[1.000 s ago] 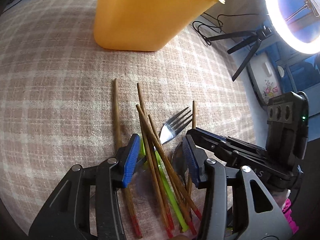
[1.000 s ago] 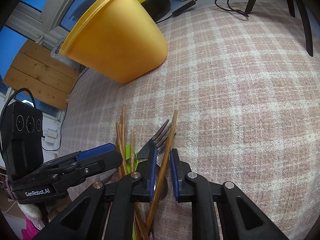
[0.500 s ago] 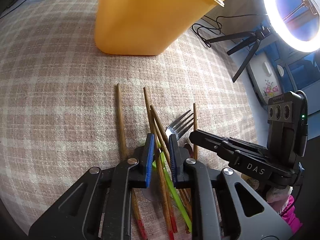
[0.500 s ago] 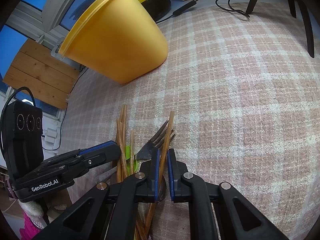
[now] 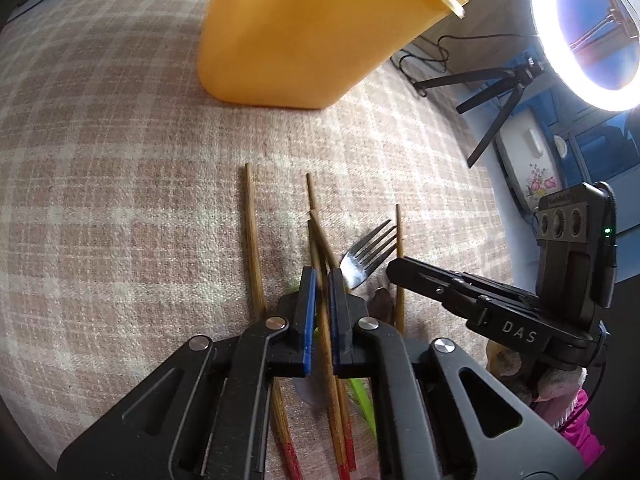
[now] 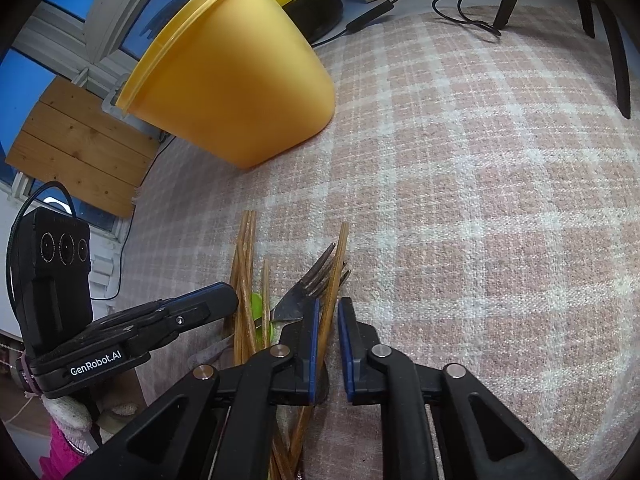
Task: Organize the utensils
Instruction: 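Close the left gripper on a wooden chopstick while the right gripper closes on another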
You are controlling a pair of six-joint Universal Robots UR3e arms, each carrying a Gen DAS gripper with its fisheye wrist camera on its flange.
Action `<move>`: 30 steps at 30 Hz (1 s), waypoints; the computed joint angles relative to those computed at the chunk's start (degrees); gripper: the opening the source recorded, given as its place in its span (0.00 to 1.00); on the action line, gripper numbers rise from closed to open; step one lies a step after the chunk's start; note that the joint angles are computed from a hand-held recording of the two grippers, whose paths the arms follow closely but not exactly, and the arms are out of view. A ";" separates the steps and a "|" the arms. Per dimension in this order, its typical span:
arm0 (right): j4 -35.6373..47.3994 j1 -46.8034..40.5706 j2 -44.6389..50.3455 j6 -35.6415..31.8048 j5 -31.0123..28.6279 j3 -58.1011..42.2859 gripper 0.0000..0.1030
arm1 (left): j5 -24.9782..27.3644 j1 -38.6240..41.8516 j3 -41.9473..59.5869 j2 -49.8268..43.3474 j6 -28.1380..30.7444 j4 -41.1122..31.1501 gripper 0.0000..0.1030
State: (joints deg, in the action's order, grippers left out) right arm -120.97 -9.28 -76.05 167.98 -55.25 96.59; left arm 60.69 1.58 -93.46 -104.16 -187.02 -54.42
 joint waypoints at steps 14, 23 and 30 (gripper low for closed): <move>0.95 -0.58 0.17 -0.85 0.09 -0.82 0.06 | -2.35 -0.32 -1.52 -0.39 -0.05 3.75 0.04; 1.21 -1.22 -1.63 -1.68 0.36 -0.10 0.06 | -3.61 2.06 -5.55 3.25 1.37 5.38 0.03; 1.20 -1.91 -5.92 -2.55 0.22 1.73 0.06 | -5.46 5.87 -9.76 10.16 2.75 4.70 0.03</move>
